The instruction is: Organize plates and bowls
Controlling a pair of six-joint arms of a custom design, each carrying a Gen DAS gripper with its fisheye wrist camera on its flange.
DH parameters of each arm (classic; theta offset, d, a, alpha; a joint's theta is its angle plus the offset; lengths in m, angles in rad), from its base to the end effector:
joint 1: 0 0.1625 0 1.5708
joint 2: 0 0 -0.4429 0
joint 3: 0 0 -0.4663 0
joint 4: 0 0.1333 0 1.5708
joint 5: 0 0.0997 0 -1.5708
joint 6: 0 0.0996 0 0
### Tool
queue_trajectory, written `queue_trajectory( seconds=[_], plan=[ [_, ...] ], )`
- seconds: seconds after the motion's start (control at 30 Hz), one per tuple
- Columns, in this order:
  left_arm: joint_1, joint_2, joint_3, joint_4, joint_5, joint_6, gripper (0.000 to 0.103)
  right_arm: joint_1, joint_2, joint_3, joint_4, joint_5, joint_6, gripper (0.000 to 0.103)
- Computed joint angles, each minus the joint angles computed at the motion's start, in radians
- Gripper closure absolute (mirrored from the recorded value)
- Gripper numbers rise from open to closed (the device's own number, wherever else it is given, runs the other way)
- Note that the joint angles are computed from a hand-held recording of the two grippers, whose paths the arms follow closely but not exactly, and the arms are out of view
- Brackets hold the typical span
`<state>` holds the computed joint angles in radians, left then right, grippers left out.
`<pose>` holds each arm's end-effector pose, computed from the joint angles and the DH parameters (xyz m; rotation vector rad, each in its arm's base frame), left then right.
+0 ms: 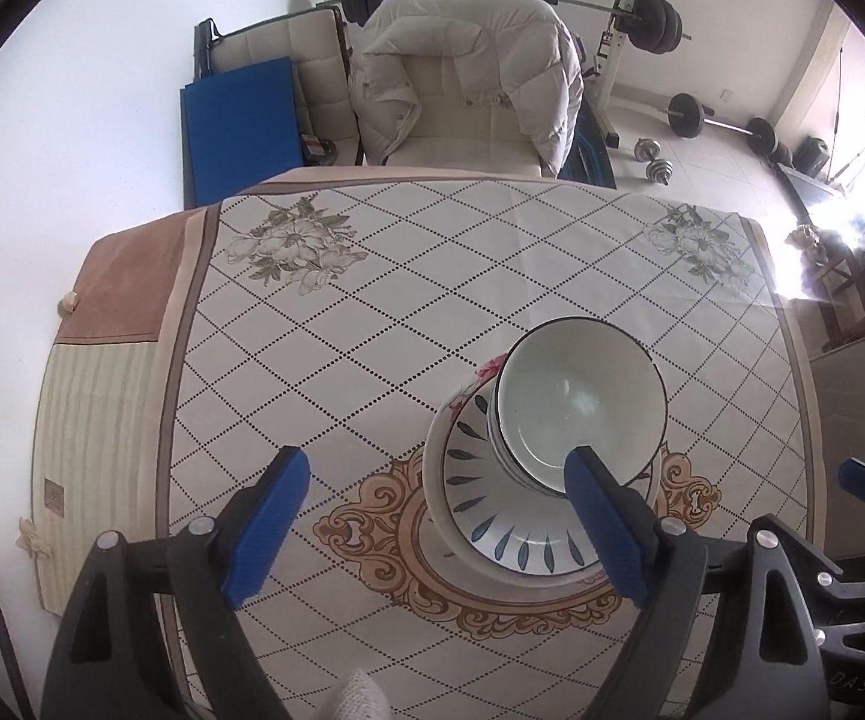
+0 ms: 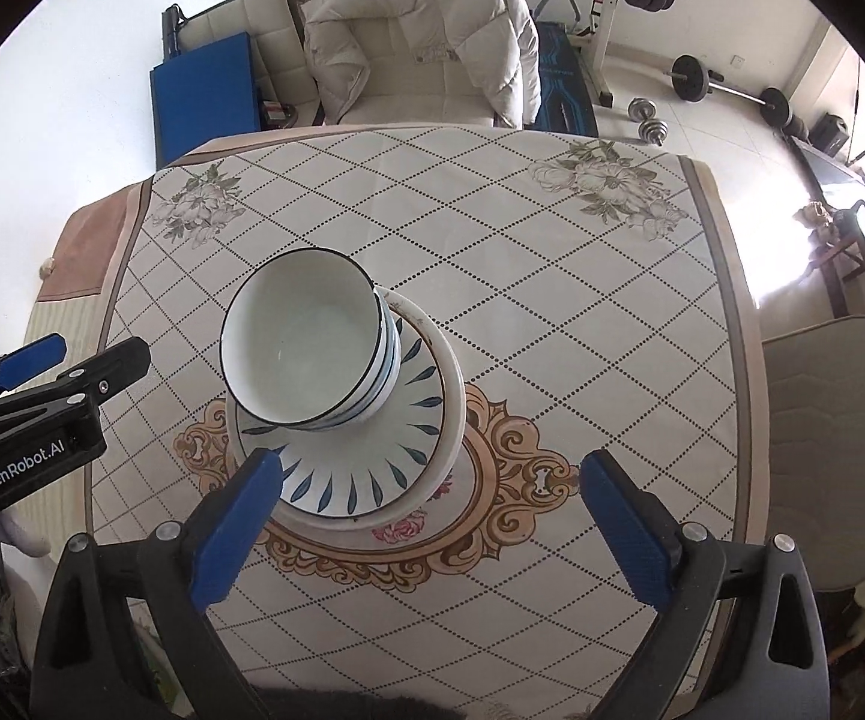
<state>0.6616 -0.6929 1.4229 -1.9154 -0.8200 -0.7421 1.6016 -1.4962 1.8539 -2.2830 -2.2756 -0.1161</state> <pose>-0.4707 -0.6216 0.0295 0.3742 2.3142 -0.3678 0.0869 -0.5872 0.4044 0.0184 -2.4022 0.3914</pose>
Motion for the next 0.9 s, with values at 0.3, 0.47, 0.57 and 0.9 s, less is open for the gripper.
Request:
queue_trajectory(
  seconds=[0.3, 0.47, 0.57, 0.9],
  plan=[
    [-0.099, -0.124, 0.131, -0.063, 0.055, -0.090, 0.016, 0.106, -0.147, 0.095, -0.030, -0.061, 0.042, 0.002],
    [-0.175, -0.171, 0.175, -0.024, 0.134, -0.181, 0.016, 0.161, -0.230, 0.139, -0.068, -0.101, 0.004, 0.002],
    [-0.218, -0.189, 0.188, 0.023, 0.159, -0.241, 0.016, 0.188, -0.281, 0.154, -0.060, -0.109, -0.005, 0.002],
    [-0.338, -0.233, 0.208, 0.150, 0.120, -0.435, 0.001, 0.283, -0.466, 0.198, 0.038, -0.097, -0.006, 0.002]
  ],
)
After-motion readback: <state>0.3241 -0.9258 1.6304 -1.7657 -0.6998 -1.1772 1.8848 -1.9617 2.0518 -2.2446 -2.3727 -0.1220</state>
